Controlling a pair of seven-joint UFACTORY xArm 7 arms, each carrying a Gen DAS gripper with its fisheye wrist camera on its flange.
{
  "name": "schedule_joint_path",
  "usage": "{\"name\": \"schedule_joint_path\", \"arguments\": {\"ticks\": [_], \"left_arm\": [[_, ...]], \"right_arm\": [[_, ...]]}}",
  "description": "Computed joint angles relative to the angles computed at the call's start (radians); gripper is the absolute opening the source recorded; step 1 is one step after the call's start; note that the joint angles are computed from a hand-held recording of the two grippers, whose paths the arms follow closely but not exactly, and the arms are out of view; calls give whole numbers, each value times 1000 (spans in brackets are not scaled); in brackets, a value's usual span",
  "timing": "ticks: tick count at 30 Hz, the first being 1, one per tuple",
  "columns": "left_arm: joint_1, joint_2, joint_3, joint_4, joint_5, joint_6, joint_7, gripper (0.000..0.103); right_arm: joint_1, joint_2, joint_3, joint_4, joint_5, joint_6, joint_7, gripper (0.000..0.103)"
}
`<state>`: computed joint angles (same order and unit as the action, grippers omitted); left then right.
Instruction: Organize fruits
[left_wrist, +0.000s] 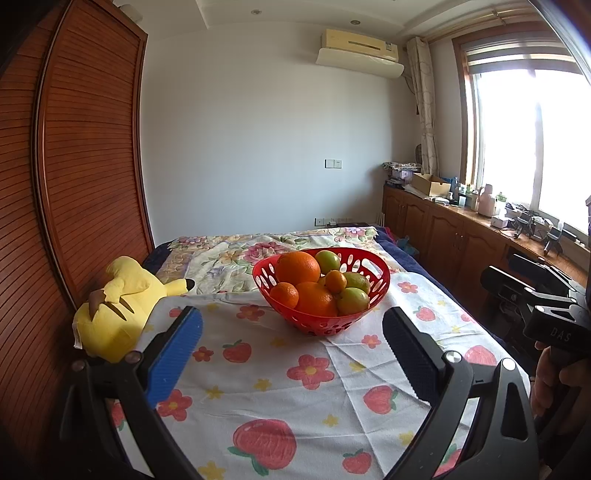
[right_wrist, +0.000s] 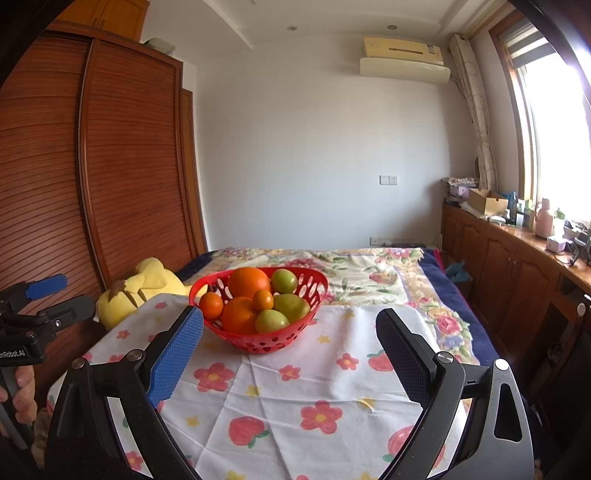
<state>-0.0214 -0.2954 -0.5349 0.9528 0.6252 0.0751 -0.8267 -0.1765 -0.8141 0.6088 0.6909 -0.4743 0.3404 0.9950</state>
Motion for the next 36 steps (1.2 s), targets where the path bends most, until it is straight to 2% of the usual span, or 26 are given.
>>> {"name": "schedule_joint_path", "arguments": {"ticks": [36], "left_arm": [[31, -44, -32, -33, -55, -16, 30, 99]], "right_arm": [[4, -3, -6, -4, -3, 0, -4, 96]]}}
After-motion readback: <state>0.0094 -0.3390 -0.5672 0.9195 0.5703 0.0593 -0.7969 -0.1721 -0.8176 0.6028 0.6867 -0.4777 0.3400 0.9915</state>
